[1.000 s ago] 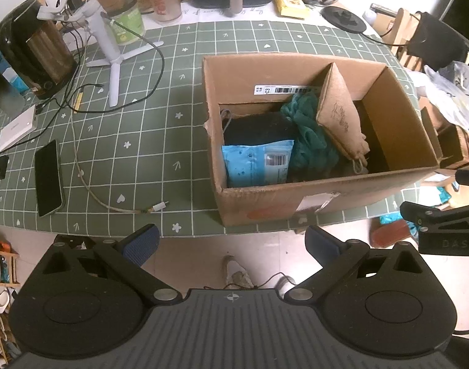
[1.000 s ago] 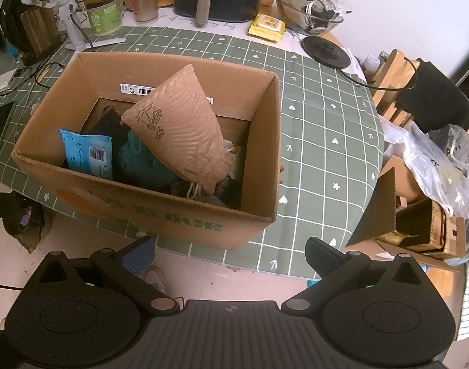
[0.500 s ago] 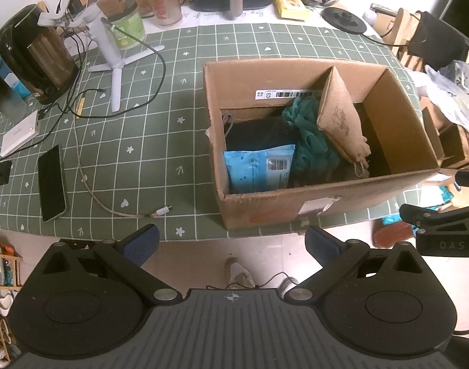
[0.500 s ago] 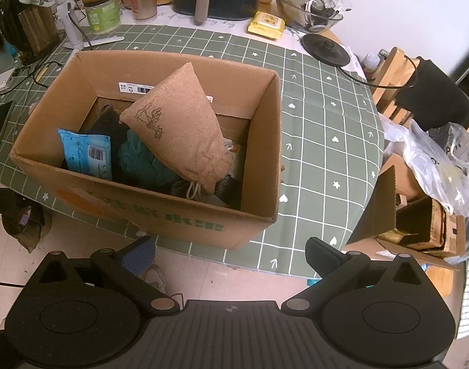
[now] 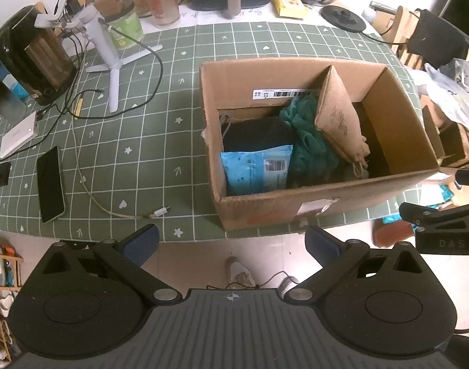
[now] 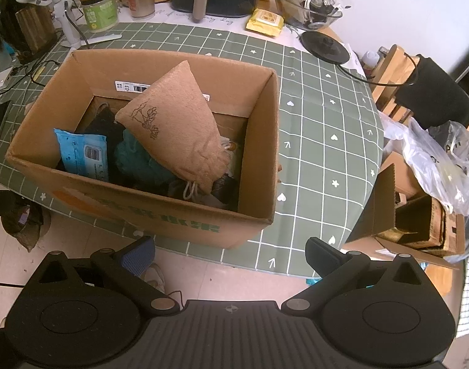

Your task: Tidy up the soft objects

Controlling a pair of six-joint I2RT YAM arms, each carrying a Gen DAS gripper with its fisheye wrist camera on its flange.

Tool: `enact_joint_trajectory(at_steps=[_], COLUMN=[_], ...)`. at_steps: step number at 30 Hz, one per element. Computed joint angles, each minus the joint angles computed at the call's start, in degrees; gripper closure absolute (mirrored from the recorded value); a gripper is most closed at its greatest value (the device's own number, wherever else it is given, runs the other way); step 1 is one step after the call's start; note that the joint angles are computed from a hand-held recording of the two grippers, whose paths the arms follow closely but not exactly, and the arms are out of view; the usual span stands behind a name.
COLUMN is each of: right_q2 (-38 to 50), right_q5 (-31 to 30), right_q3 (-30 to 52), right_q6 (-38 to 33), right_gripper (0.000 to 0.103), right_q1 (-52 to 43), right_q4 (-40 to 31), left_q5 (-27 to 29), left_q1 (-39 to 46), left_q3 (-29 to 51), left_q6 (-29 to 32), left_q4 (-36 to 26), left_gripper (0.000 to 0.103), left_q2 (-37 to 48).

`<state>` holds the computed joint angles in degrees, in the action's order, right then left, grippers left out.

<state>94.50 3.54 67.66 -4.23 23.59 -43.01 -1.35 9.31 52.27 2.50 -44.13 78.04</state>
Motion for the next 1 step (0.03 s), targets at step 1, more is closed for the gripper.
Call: enact_joint_trajectory(at_steps=[1], right_q2=[0.1], right_q5=[0.0], right_q3=[0.2], right_q6=[0.0], right_gripper=[0.000], right_q1=[-0.1], right_q4=[-0.2], left_q5=[0.2], left_q1=[0.0], left_q3=[0.3], left_q6=[0.2], left_q4=[-0.1], left_gripper=[0.000], left_q2=[0.1])
